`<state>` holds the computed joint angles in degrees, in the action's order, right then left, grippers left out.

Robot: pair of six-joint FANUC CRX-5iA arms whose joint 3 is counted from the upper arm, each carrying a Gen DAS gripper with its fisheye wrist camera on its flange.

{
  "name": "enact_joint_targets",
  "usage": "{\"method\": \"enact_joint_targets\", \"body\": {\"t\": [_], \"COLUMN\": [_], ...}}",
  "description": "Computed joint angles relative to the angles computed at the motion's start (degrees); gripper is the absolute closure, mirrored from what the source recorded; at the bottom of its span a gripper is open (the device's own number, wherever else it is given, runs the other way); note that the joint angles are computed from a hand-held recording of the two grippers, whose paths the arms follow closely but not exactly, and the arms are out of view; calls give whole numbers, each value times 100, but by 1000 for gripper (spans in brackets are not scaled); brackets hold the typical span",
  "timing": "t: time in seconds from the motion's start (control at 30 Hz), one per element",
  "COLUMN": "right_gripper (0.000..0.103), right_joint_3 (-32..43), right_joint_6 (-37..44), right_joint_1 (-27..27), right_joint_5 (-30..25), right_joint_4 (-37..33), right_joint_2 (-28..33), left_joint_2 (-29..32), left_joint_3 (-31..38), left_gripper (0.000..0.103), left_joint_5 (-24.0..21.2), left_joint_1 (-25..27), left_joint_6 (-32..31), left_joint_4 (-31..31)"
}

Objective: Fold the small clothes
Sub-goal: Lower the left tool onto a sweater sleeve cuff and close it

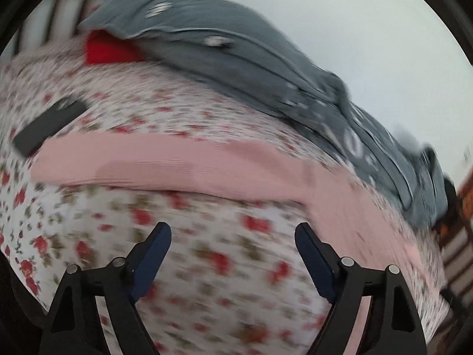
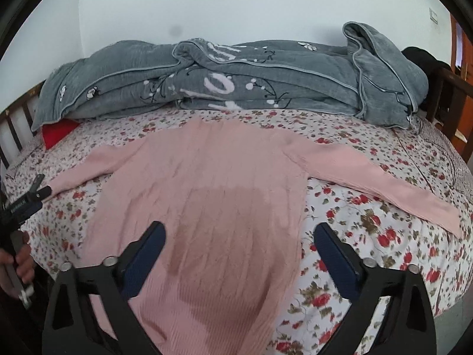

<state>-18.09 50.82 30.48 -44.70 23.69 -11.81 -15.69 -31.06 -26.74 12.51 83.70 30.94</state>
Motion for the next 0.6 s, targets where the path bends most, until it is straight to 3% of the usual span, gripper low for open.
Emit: {"method": "enact_joint_targets", "body": {"t": [0.17,0.27,0.4,0.43,0.53,0.6], "right_gripper": [7,7,7,7,7,7], "right_joint_3": [98,126,428,527,510,464], "right_joint_6": [399,370,671,739,617,496], "right_joint_1": [5,-26,-183,-228,-277,-321], "right_joint_5": [69,112,-9,-86,-20,60], "right_joint_4": [-362,-517,-1245,-1409,-1358,-1307], "right_joint_2": [186,281,487,546,583,567], "left_joint_2": [-48,54,215,275,430,501], "left_joint_3": [-1091,-1254,-1321,-1271,-1039,-817], "left_gripper": [27,33,39,40,49,59], "left_joint_5": [721,867,1097,1066,802,671], "left_joint_1": [366,410,222,278,676,957], "left_joint_6": [-1655,-2192,-3420,-3403,-2665,-1941], "left_joint_4": [2835,3641,5068,5093,4382,3565]}}
